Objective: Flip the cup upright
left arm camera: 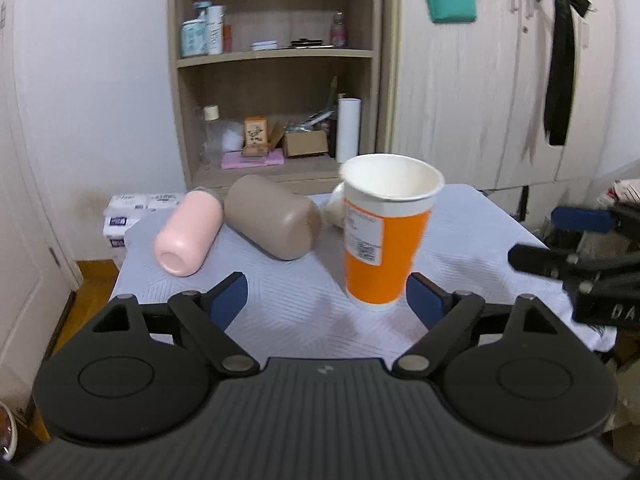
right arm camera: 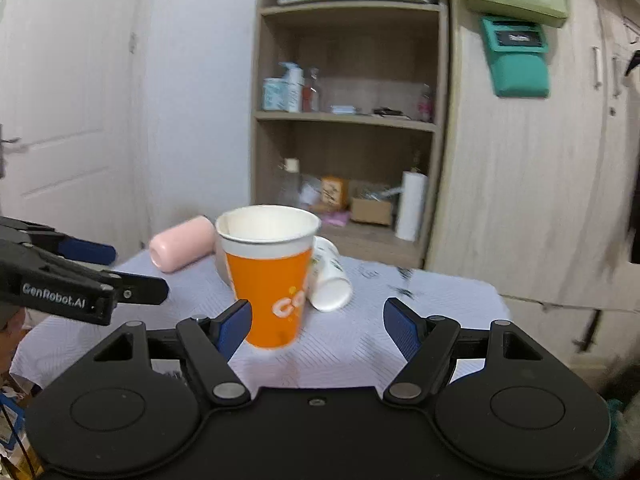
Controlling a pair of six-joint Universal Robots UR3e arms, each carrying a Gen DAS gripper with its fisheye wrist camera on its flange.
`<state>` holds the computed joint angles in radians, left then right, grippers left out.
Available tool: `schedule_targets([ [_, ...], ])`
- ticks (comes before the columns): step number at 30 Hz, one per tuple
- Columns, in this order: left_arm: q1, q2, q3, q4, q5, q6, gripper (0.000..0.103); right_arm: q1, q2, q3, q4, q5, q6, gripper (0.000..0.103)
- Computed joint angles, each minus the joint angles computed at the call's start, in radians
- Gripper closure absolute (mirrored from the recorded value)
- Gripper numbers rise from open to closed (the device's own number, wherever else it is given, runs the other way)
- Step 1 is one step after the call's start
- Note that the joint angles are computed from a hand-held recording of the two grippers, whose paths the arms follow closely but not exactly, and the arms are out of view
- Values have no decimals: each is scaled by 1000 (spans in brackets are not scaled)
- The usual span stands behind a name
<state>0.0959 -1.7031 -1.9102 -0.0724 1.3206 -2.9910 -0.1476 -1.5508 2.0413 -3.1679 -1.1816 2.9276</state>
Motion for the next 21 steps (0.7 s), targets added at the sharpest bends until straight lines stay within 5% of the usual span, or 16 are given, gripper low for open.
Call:
schedule_targets([
  [7, -49, 84, -41, -13, 103, -20, 1, -18, -140, 54, 53, 5, 33, 17],
  [10, -32, 135, -59, -52, 85, -40, 0, 22, -140, 65, 32, -81, 78, 0],
  [15, -23, 203, -92, -109, 97, -86, 0, 101, -139, 88, 18, -231, 123, 0],
  [21, -38, 239, -115, -123, 171, -98, 0, 131, -136, 78, 42, -270, 161, 0],
])
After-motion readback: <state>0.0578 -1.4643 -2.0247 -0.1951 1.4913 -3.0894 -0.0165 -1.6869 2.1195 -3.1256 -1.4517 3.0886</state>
